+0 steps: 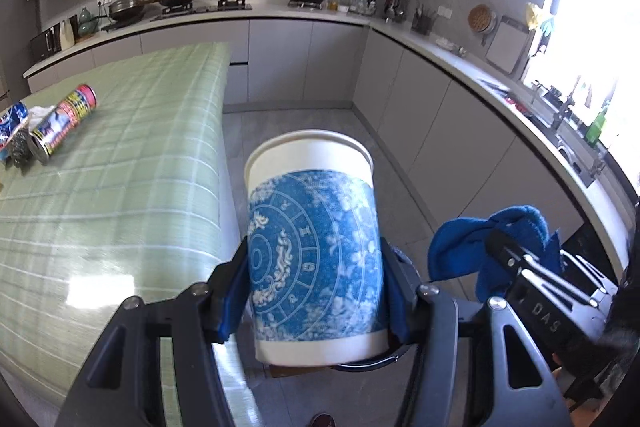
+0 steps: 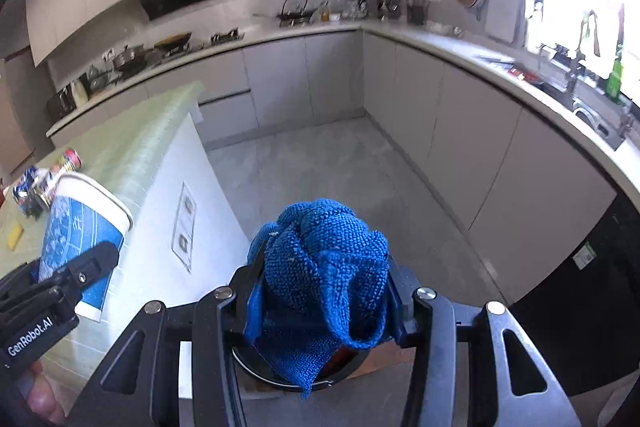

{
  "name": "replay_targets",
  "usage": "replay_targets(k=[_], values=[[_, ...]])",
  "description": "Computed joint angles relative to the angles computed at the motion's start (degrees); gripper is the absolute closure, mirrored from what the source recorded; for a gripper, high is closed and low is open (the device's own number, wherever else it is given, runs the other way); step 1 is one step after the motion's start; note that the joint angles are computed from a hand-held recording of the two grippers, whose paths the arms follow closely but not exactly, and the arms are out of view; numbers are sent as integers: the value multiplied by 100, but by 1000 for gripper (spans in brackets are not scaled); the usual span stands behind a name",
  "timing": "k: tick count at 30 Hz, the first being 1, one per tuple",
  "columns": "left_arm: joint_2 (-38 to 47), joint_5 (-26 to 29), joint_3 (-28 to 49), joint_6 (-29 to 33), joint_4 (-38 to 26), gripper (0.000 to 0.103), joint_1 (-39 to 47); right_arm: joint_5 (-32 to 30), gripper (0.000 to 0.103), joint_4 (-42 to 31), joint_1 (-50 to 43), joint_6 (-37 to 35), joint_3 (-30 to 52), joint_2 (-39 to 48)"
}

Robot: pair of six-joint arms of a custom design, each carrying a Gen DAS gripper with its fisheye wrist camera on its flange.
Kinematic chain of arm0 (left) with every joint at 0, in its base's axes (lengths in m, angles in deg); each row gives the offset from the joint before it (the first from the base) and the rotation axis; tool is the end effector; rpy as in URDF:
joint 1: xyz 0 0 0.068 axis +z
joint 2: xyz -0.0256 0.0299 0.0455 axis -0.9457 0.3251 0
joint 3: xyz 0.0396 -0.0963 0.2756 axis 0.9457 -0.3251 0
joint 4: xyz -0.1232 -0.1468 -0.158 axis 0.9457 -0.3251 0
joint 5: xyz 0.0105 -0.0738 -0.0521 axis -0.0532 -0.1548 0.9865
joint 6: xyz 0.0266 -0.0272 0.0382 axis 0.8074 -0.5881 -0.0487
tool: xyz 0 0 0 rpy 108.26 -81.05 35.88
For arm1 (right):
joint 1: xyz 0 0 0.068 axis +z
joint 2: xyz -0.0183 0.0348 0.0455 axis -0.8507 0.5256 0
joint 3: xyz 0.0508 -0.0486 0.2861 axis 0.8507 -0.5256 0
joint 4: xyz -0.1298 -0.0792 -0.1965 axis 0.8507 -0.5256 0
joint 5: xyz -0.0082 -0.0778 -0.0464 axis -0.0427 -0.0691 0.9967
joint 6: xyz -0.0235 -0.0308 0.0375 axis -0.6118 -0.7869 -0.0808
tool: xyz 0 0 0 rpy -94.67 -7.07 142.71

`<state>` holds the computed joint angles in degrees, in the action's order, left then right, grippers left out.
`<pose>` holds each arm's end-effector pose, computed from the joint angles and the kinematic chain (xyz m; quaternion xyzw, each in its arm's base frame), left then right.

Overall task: Collect trash
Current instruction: 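Carry the white cup and blue cloth to the bucket and release both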

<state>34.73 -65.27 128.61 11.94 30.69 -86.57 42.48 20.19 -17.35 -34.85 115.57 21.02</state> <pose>0.3441 -0.1004 0.1382 0.1046 0.9197 -0.1274 0.3564 0.2903 0.2239 0.1768 0.1400 0.9117 -0.0445 0.3836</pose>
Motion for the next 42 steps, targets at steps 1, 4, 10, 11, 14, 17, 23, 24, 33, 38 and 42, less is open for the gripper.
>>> replay_targets(k=[1,4,10,11,14,17,23,24,33,38,42], values=[[90,-76,24,-60,30,45,-61,-135,53,176,-94,-132,-108,49],[434,-278,177,-248,57,45,-252,-527,53,702,-353,-461,-341,267],[964,-600,497,-564,3,45,-596,-942,52,1405,-703,-789,-647,637],[1024,-626,544,-594,-13,45,-619,-979,52,1480,-735,-803,-673,687],[1257,-733,731,-720,-59,44,-725,-1191,50,1634,-909,-1005,-636,879],[1438,-765,888,-784,-163,43,-787,-1326,46,1746,-1010,-1126,-575,1103],[1872,-827,1513,-784,-670,41,-887,-1232,26,1822,-1077,-1170,-552,1272],[1907,-861,1549,-799,-689,40,-917,-1173,25,1809,-1089,-1170,-562,1252],[2189,-1040,2030,-876,-1042,35,-1155,-918,25,1990,-1243,-1038,-918,938],[2110,-1203,2051,-924,-1142,32,-1157,-820,25,1948,-1265,-973,-983,866],[1889,-1247,1868,-896,-1047,32,-1140,-718,25,1843,-1216,-915,-993,757]])
